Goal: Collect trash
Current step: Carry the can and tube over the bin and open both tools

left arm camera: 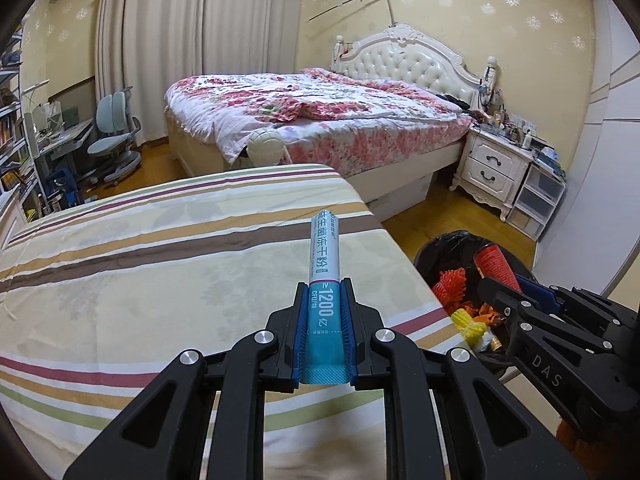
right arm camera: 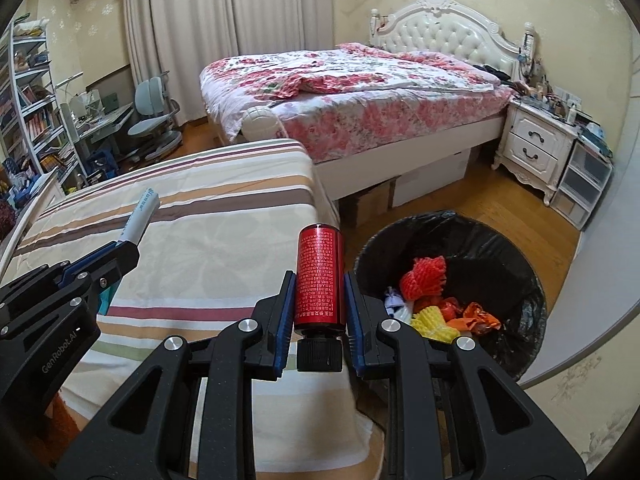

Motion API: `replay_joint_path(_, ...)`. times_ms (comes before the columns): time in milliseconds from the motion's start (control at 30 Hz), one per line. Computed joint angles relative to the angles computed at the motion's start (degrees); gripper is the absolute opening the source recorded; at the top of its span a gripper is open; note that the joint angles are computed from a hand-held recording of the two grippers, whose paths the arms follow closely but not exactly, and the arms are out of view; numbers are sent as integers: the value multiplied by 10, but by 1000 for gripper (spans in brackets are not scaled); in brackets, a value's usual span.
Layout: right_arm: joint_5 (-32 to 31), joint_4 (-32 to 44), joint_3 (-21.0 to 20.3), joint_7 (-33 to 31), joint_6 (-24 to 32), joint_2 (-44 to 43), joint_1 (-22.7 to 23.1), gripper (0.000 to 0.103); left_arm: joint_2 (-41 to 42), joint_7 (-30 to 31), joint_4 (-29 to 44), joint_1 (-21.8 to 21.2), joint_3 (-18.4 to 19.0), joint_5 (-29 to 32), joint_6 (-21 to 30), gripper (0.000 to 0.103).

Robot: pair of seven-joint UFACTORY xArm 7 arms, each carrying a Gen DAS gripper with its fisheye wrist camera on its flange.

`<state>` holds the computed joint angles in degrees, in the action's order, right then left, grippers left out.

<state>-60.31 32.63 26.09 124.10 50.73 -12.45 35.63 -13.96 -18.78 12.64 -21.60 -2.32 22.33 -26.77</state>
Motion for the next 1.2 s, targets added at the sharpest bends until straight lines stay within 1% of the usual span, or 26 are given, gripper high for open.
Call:
replay_joint_path(167,41,-53,2,3,17,-64,-5,23,33,17,28,-12,-48,-37,-11,17)
replay_joint_path(267,66,-76,9,-4,29,-94,-15,23,56,42,47,-19,-83,-79,-14,17)
replay_joint_path(333,77,-99,10,-2,25,-117,-24,23,77,65,65,-26,-104,-112,-17,17)
replay_joint_path(433,90,-123,15,-3,19,-143,-38,23,104,100,90,-41,-125,-158,-13,17)
replay_joint_path(500,93,-134,18,-4,15,-153,-50,23,124,123,108,-53,-133,-185,-12,17)
replay_joint_path(567,97,-146,20,-5,10,-164,-60,23,148,158,130,-69,-139,-224,-10,17)
replay_joint_path(700,94,-166,18,-6,-7,-178,-85,23,185,218,170,-109,-136,-293,3,17)
replay_joint_path(833,92,-185,14,-7,-25,-189,-108,23,219,271,210,-151,-121,-348,16,17)
replay_joint_path(967,94,-199,16,-7,-39,-197,-124,23,247,307,242,-187,-102,-385,26,17)
replay_joint_path(1100,92,-210,13,-11,-52,-202,-141,23,266,328,266,-215,-82,-411,40,17)
replay_joint_path(1200,90,-217,12,-11,-62,-206,-153,23,277,334,282,-229,-72,-420,53,18)
